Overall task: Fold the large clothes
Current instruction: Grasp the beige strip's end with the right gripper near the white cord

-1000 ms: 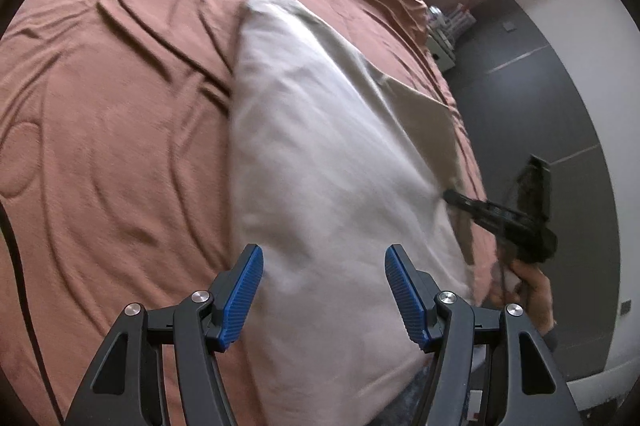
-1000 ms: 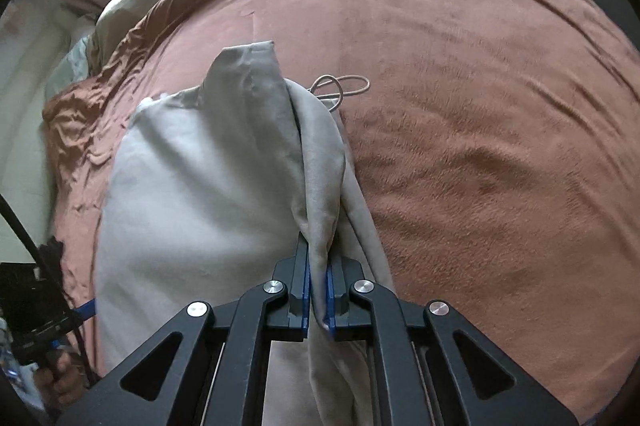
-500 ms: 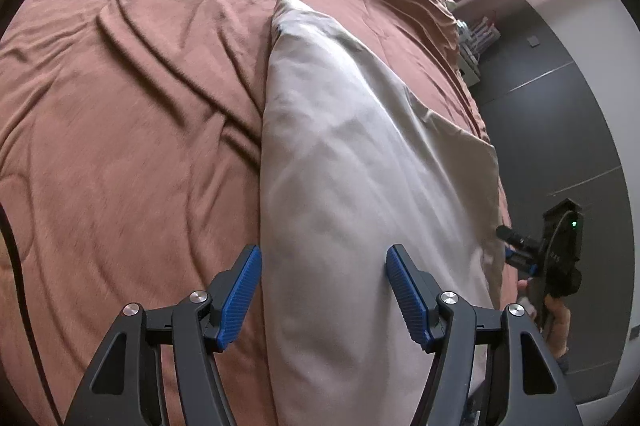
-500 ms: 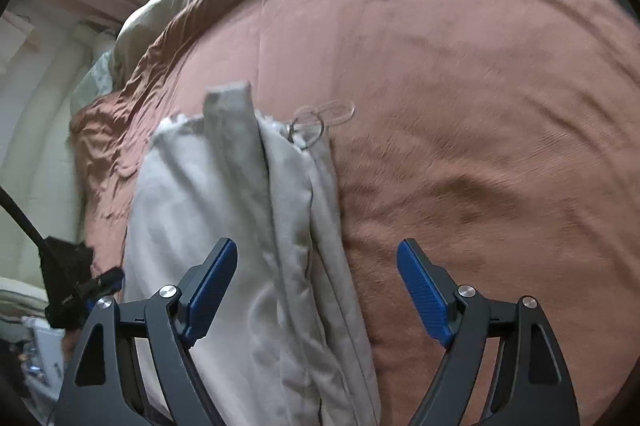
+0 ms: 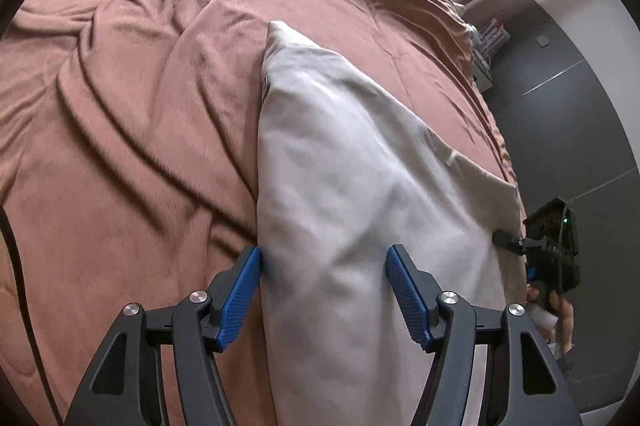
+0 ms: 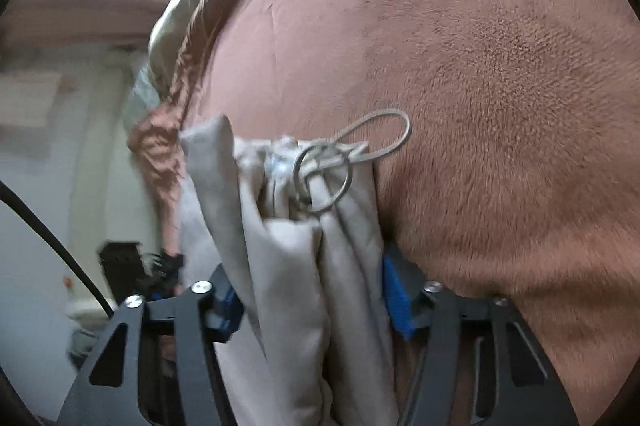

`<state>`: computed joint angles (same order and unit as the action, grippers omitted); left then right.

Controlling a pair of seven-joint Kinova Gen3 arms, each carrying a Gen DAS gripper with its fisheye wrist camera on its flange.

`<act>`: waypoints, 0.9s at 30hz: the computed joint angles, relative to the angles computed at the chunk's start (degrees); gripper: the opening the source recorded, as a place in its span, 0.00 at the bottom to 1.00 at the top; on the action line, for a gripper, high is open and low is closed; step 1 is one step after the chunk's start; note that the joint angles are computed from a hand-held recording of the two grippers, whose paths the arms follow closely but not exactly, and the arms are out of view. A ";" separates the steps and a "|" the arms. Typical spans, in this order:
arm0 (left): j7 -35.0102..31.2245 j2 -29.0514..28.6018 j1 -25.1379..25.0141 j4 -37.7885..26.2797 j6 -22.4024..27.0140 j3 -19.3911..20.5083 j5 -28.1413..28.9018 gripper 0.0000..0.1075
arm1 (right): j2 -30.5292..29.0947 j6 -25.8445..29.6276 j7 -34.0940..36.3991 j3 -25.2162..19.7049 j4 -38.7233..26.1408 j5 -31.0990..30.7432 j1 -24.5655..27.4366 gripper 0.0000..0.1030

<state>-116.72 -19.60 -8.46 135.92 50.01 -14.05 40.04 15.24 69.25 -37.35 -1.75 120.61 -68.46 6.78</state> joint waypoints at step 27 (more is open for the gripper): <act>0.22 4.96 0.17 -2.82 -2.60 1.90 0.38 0.62 | -8.76 -20.66 -9.14 -5.19 3.49 2.11 -3.64 0.69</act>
<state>-116.50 -14.64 -8.29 133.09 47.40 -12.15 40.42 6.48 48.59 -46.49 -6.94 124.10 -66.35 3.13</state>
